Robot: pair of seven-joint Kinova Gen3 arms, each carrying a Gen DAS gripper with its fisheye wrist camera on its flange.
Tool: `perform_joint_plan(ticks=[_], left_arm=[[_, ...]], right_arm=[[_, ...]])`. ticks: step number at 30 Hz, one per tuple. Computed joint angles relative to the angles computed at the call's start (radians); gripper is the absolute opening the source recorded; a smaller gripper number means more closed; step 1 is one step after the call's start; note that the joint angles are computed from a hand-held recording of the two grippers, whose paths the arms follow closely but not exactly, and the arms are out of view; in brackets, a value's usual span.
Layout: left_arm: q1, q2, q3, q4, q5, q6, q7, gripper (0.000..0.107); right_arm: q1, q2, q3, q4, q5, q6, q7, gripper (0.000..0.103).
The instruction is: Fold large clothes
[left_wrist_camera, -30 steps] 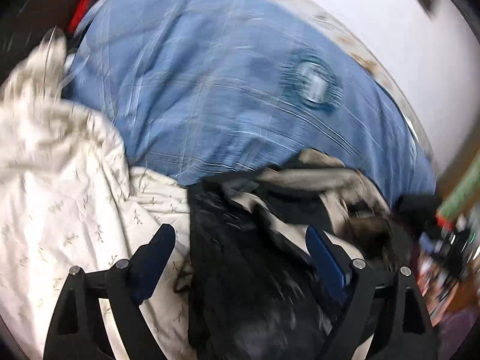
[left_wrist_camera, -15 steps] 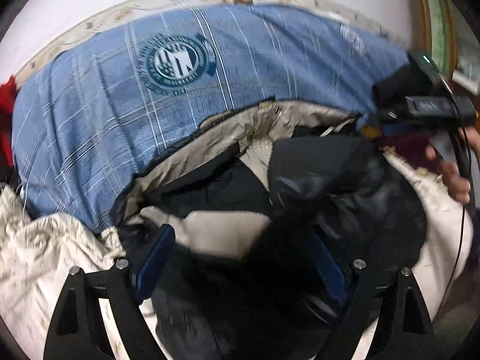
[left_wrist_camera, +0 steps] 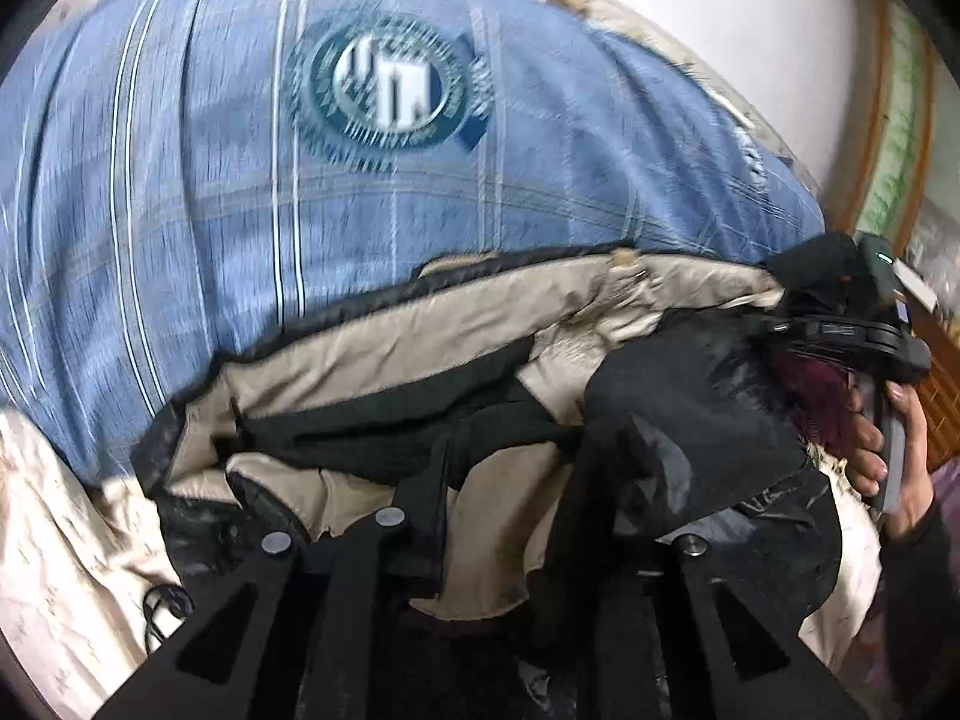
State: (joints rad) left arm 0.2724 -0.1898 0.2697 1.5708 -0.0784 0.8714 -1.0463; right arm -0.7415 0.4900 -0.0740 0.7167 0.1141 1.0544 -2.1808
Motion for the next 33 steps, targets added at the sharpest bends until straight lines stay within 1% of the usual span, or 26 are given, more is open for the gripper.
perform_joint_plan(ticks=[1, 2, 3, 4, 5, 6, 7, 8, 9, 10, 12, 13, 14, 15, 17, 18, 19, 20, 21, 23, 24, 26, 27, 28, 30, 33], left_arm=[[-0.001, 0.025, 0.025, -0.02, -0.039, 0.024, 0.033, 0.029], [-0.021, 0.058, 0.06, -0.031, -0.072, 0.064, 0.049, 0.044], [-0.035, 0.089, 0.076, -0.033, -0.088, 0.096, 0.055, 0.054], [-0.033, 0.105, 0.074, -0.035, -0.089, 0.112, 0.076, 0.058], [-0.019, 0.112, 0.053, -0.023, -0.073, 0.111, 0.095, 0.058], [0.003, 0.103, 0.021, -0.006, -0.054, 0.095, 0.098, 0.058], [0.025, 0.082, -0.001, 0.011, -0.052, 0.083, 0.093, 0.058], [0.041, 0.069, -0.007, 0.016, -0.065, 0.086, 0.099, 0.058], [0.055, 0.049, -0.009, 0.024, -0.075, 0.087, 0.115, 0.058], [0.069, 0.035, -0.013, 0.03, -0.082, 0.088, 0.135, 0.059], [0.07, -0.001, 0.013, 0.031, -0.095, 0.114, 0.171, 0.061], [0.057, -0.025, 0.039, 0.035, -0.108, 0.123, 0.191, 0.062], [0.053, -0.049, 0.058, 0.033, -0.121, 0.139, 0.213, 0.066], [0.053, -0.067, 0.077, 0.028, -0.142, 0.16, 0.245, 0.069], [0.035, -0.127, 0.128, 0.03, -0.183, 0.2, 0.319, 0.077], [0.004, -0.17, 0.168, 0.04, -0.196, 0.217, 0.359, 0.078], [-0.022, -0.211, 0.197, 0.051, -0.198, 0.232, 0.398, 0.085], [-0.04, -0.244, 0.207, 0.071, -0.186, 0.233, 0.42, 0.089], [-0.049, -0.271, 0.209, 0.08, -0.167, 0.244, 0.426, 0.089], [-0.077, -0.334, 0.211, 0.105, -0.101, 0.272, 0.445, 0.089], [-0.071, -0.365, 0.2, 0.128, -0.067, 0.274, 0.473, 0.089], [-0.061, -0.398, 0.176, 0.152, -0.004, 0.276, 0.486, 0.089], [-0.064, -0.421, 0.165, 0.161, 0.026, 0.28, 0.48, 0.089], [-0.083, -0.433, 0.171, 0.166, 0.044, 0.269, 0.478, 0.089], [-0.138, -0.487, 0.204, 0.164, 0.056, 0.297, 0.484, 0.089], [-0.174, -0.52, 0.23, 0.143, 0.073, 0.332, 0.458, 0.089]], right_arm=[[0.014, -0.027, -0.002, 0.046, -0.005, -0.04, -0.012, 0.006], [0.044, -0.055, -0.014, 0.093, -0.019, -0.074, -0.037, 0.006], [0.057, -0.064, -0.012, 0.13, -0.017, -0.103, -0.062, 0.006], [0.056, -0.055, 0.004, 0.148, -0.014, -0.115, -0.071, 0.006], [0.068, -0.036, 0.002, 0.148, -0.027, -0.113, -0.067, 0.006], [0.094, -0.001, -0.019, 0.132, -0.057, -0.095, -0.065, 0.006], [0.102, 0.027, -0.025, 0.115, -0.079, -0.075, -0.054, 0.006], [0.103, 0.037, -0.024, 0.117, -0.091, -0.071, -0.05, 0.007], [0.101, 0.028, -0.027, 0.132, -0.092, -0.084, -0.049, 0.01], [0.088, 0.001, -0.02, 0.166, -0.081, -0.113, -0.055, 0.01], [0.058, -0.072, -0.01, 0.258, -0.04, -0.194, -0.094, 0.011], [0.045, -0.108, -0.008, 0.299, -0.027, -0.225, -0.116, 0.011], [0.033, -0.139, -0.009, 0.328, -0.015, -0.24, -0.141, 0.011], [0.027, -0.163, -0.016, 0.343, -0.011, -0.238, -0.15, 0.011], [0.023, -0.194, -0.053, 0.349, 0.012, -0.215, -0.177, 0.011], [0.0, -0.218, -0.058, 0.36, 0.035, -0.202, -0.215, 0.011], [-0.031, -0.245, -0.045, 0.379, 0.048, -0.197, -0.255, 0.011], [-0.049, -0.272, -0.05, 0.4, 0.057, -0.197, -0.29, 0.011], [-0.048, -0.284, -0.073, 0.403, 0.067, -0.188, -0.309, 0.011], [-0.034, -0.309, -0.15, 0.411, 0.066, -0.17, -0.315, 0.011], [-0.019, -0.329, -0.196, 0.43, 0.054, -0.178, -0.336, 0.011], [0.011, -0.386, -0.288, 0.506, 0.079, -0.241, -0.401, 0.011], [0.01, -0.403, -0.315, 0.532, 0.114, -0.264, -0.442, 0.011], [-0.009, -0.43, -0.336, 0.558, 0.143, -0.278, -0.482, 0.011], [-0.087, -0.459, -0.328, 0.567, 0.219, -0.257, -0.564, 0.011], [-0.214, -0.463, -0.306, 0.521, 0.341, -0.145, -0.676, 0.011]])
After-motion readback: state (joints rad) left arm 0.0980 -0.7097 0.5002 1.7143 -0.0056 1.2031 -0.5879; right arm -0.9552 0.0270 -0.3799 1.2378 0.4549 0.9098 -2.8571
